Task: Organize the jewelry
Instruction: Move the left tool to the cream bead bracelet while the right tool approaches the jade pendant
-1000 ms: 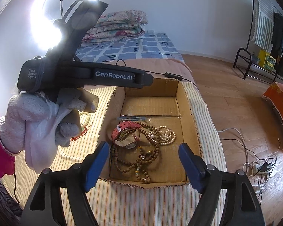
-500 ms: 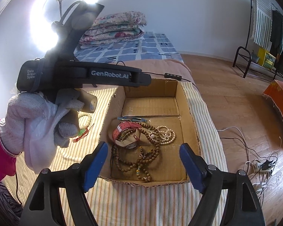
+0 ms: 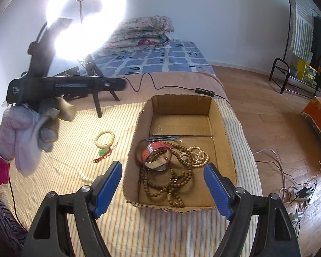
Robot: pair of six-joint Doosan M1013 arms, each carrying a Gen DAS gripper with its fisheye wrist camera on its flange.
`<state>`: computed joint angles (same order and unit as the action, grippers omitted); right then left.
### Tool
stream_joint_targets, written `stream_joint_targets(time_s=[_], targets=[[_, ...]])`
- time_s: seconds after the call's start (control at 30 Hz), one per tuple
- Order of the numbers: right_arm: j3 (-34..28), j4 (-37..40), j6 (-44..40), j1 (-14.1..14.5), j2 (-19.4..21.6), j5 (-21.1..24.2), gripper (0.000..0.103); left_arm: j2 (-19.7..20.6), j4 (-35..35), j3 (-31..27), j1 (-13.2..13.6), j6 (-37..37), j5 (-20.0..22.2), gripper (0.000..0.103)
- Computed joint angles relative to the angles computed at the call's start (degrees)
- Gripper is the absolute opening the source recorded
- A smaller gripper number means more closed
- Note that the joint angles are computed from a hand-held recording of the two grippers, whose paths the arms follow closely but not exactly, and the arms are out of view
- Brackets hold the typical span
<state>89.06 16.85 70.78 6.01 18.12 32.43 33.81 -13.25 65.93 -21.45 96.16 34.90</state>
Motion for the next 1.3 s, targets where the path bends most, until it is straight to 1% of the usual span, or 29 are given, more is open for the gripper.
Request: stream_joint_targets(time_s=[0.1, 0.2, 0.3, 0.43, 0.63, 0.73, 0.87, 0.93, 1.0, 1.07, 1.13, 1.2, 1.3], targets=[[0.0, 0.59, -0.67, 0.28, -0.09, -0.07, 0.081, -1.39, 0.74, 2.2, 1.11, 0.39, -1.64, 0.083], [0.11, 1.71, -2.04, 0.69, -0.35, -0.1, 0.081, -2.77, 3.95, 4.61, 2.07, -0.04, -2.96, 0.083], [0.16, 2.21, -3.01, 1.18, -0.54, 0.25, 0.081, -3.73, 5.66, 6.64, 2.86, 0.46, -3.82, 0.083], [-0.01, 2.88, -4.24, 2.14, -0.57, 1.02, 0.081, -4.18, 7.28, 8.41, 3.6, 1.03, -3.32, 0.083], [-0.02, 2.73, -4.36, 4.33, -0.29, 1.47, 0.081, -3.72, 6.57, 9.5, 4.17, 3.73, -1.96, 0.083], [-0.21, 2.65, -3.36, 5.46, 0.48, 1.93, 0.081, -2.8, 4.63, 9.01, 4.58, 5.32, -0.47, 0.083], [-0.77, 2.69, -1.24, 6.86, 2.13, 2.27, 0.081, -1.31, 3.19, 7.86, 5.07, 5.13, 1.58, 0.082], [-1.2, 1.41, 0.09, 7.68, 3.02, 2.19, 0.081, -0.35, 3.71, 6.88, 5.01, 4.88, 2.85, 0.071], [-1.8, 1.08, 0.65, 8.35, 4.0, 2.27, 0.081, 0.97, 4.7, 5.46, 4.82, 4.59, 4.75, 0.067], [-2.44, 0.3, 1.55, 8.82, 4.8, 2.34, 0.079, 1.79, 4.23, 4.72, 4.84, 5.0, 5.65, 0.063], [-3.19, -1.08, 2.86, 9.31, 5.76, 2.3, 0.077, 2.83, 3.14, 3.76, 4.94, 5.57, 6.9, 0.056], [-4.07, -2.46, 4.24, 9.66, 6.81, 2.48, 0.074, 3.5, 2.28, 3.22, 4.94, 6.58, 7.51, 0.053], [-5.53, -1.61, 5.35, 9.65, 8.4, 3.74, 0.069, 4.33, 1.69, 2.48, 4.89, 8.42, 8.61, 0.047]])
